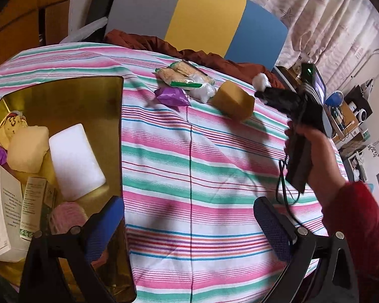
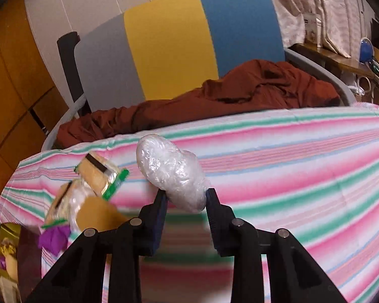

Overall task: Organize objects
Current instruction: 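Grasp the plastic-wrapped cotton ball with the right tool, then grasp the orange sponge with the left tool while the right holds the cotton ball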

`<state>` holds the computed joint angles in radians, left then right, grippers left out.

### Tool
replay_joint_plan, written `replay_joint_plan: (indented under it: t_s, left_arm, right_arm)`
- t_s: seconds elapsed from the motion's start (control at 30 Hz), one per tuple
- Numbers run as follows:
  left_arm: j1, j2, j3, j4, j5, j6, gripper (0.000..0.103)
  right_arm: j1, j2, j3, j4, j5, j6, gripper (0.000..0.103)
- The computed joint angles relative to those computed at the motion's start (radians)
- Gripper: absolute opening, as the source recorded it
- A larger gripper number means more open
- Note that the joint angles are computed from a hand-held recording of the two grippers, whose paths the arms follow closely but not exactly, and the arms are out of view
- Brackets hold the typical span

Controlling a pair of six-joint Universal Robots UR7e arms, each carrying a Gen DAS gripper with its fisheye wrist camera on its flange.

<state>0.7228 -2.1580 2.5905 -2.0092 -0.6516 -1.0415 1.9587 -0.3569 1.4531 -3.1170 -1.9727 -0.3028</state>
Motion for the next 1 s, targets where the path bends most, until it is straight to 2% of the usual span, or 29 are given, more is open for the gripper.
replay_joint_plan:
  t_s: [0.1,0.17,0.27,0.33,0.4,0.47,0.53,0.6,0.73,0.8,0.87,0.93,1.0]
  left_arm:
    - [-0.016,-0.017,-0.004,0.030,0.009,-0.020,0.103]
    - [-0.028,-0.027,-0.009,0.056,0.024,-0.037,0.103]
    - [-0.023,-0.022,-0.010,0.016,0.043,-0.027,0.103]
    - [0.000,0.014,-0.010,-0.066,0.045,0.006,0.103]
    - [0.045,0.077,-0.015,-0.189,0.022,0.072,0.103]
    - [0.079,0.143,-0.027,-0.278,0.012,0.116,0.103]
    - [0.094,0.199,-0.034,-0.348,0.025,0.159,0.103]
    - [0.116,0.273,-0.053,-0.408,0.045,0.200,0.103]
    - [0.181,0.417,-0.100,-0.571,0.032,0.318,0.103]
    - [0.204,0.473,-0.121,-0.622,0.044,0.362,0.103]
    - [0.219,0.490,-0.136,-0.612,0.045,0.348,0.103]
    - [0.227,0.482,-0.126,-0.641,0.028,0.341,0.103]
    - [0.227,0.473,-0.124,-0.613,0.034,0.324,0.103]
  right_arm:
    - [0.008,-0.002,0.007,0.042,0.014,-0.003,0.031]
    - [0.009,-0.042,0.090,0.012,0.066,-0.008,0.031]
    - [0.013,-0.111,0.235,-0.043,0.131,-0.019,0.031]
    - [0.015,-0.149,0.329,-0.114,0.166,-0.035,0.030]
    - [0.009,-0.178,0.398,-0.184,0.181,-0.016,0.030]
    - [-0.004,-0.204,0.464,-0.268,0.174,0.013,0.030]
    - [-0.012,-0.212,0.497,-0.336,0.132,0.016,0.030]
    - [-0.030,-0.219,0.524,-0.377,0.125,0.024,0.030]
    - [-0.079,-0.240,0.537,-0.328,0.192,0.060,0.031]
    - [-0.065,-0.229,0.510,-0.313,0.168,0.038,0.036]
    - [-0.040,-0.208,0.471,-0.295,0.135,-0.007,0.048]
    - [-0.015,-0.174,0.409,-0.262,0.086,-0.050,0.050]
    - [-0.001,-0.133,0.344,-0.249,0.038,-0.072,0.050]
